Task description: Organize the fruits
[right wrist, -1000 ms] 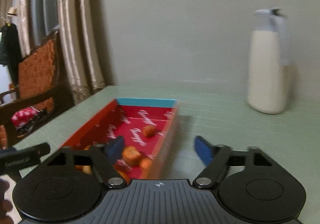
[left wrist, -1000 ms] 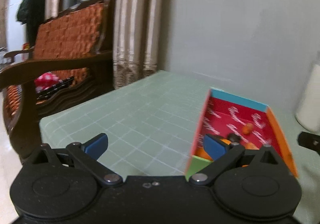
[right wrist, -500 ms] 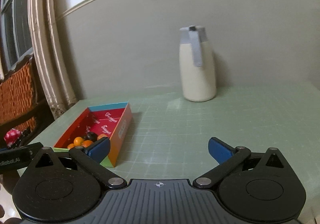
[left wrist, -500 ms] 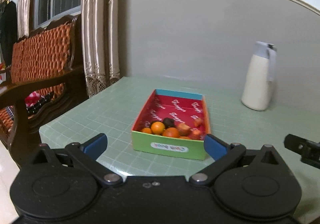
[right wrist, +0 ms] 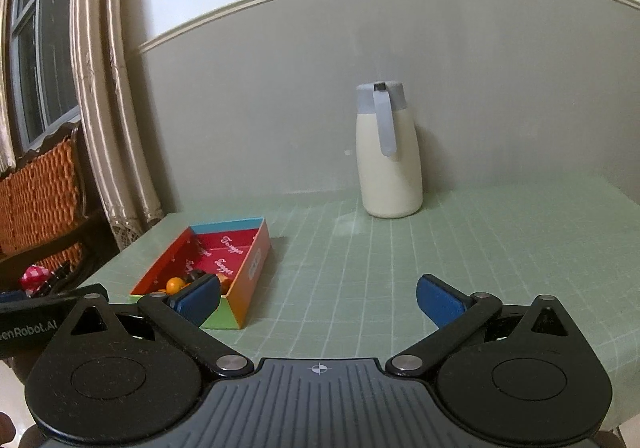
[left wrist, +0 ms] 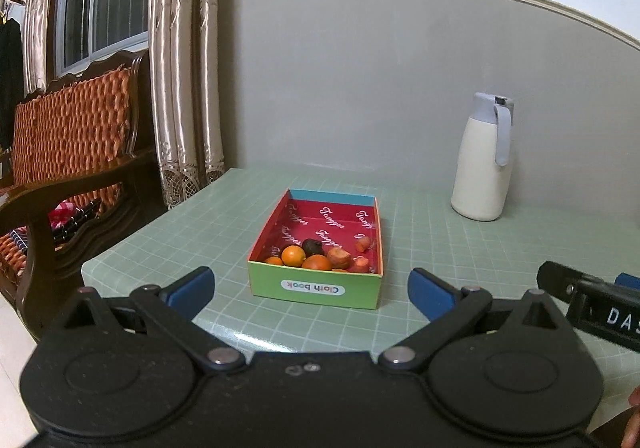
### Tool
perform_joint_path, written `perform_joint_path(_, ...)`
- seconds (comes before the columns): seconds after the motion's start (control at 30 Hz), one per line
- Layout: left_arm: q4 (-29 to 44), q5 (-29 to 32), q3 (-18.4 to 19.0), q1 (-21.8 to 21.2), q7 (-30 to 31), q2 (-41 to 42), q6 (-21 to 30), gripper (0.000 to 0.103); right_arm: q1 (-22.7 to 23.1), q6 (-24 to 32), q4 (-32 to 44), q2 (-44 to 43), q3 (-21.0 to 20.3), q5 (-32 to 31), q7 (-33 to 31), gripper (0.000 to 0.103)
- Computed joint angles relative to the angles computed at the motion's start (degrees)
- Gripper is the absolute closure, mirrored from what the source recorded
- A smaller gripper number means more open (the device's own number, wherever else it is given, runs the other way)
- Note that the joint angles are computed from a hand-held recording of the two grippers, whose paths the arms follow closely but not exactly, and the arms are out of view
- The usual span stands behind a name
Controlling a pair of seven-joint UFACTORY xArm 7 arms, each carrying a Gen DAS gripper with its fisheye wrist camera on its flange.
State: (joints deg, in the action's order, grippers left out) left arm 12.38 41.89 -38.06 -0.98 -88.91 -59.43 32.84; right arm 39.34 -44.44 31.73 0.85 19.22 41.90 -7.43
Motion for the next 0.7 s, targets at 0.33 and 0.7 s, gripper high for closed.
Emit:
perform_joint_path(0.33, -0.2, -0.23, 0.66, -1.36, 0.62, -0.22, 1.14, 0.006, -0.55, 0.75, -0.38, 0.44, -0.63, -2.32, 2.11, 0.0)
perform_joint_path(0.7, -0.08, 0.46, 0.39, -1.06, 0.48, -0.25, 1.01, 0.006, -0.27, 0.36, 0.28, 0.85, -0.53, -1.66, 1.72, 0.0)
